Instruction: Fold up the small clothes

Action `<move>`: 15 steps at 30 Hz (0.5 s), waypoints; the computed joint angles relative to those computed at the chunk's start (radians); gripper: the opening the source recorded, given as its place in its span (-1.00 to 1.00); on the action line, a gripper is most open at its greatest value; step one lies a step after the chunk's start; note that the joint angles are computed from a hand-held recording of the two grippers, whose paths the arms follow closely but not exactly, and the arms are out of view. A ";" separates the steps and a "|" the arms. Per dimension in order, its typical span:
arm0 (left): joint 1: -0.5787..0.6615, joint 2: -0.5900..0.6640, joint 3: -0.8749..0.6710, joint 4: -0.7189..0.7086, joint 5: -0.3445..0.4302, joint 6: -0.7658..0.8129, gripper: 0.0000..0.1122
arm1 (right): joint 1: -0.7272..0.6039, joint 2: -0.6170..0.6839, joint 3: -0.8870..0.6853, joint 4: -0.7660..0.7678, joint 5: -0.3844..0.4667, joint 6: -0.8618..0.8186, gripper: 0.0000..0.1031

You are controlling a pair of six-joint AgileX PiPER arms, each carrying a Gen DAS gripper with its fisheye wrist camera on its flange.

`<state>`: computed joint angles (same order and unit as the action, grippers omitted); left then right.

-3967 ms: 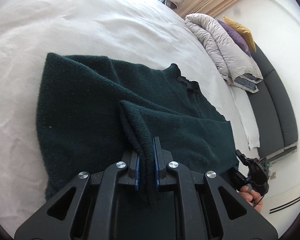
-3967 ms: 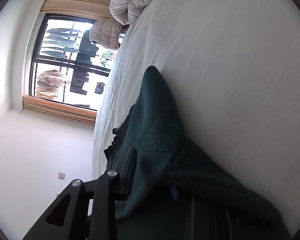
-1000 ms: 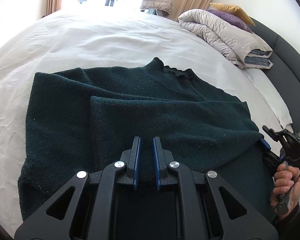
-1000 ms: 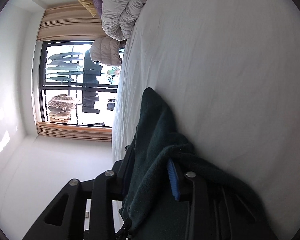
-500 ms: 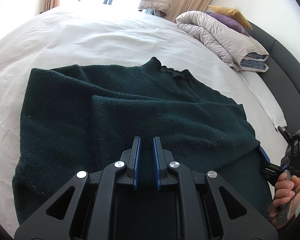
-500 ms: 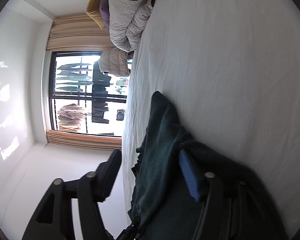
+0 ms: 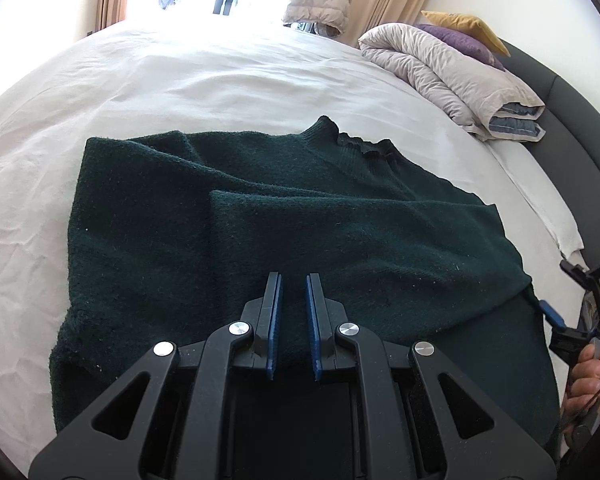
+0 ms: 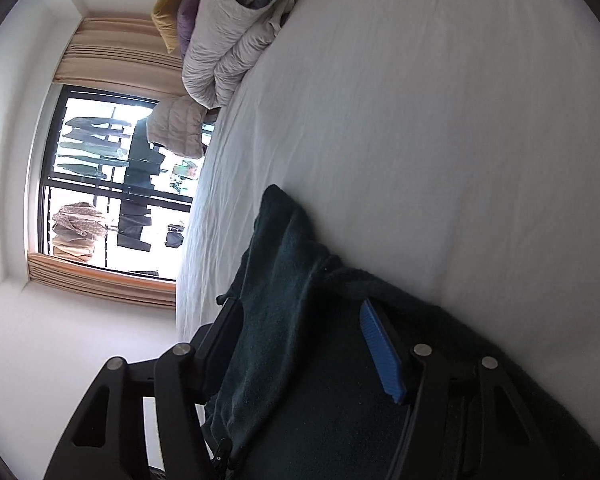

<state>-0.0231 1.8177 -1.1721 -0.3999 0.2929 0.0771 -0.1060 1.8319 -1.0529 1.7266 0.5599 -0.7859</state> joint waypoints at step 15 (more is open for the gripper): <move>0.044 -0.036 0.066 -0.296 0.005 0.315 -0.79 | -0.018 0.260 -0.302 -0.299 0.148 0.039 -0.74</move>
<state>0.0204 1.7819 -1.1065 -0.6961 0.2982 0.3921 -0.1243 2.0918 -1.3550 1.4278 0.7081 -0.7470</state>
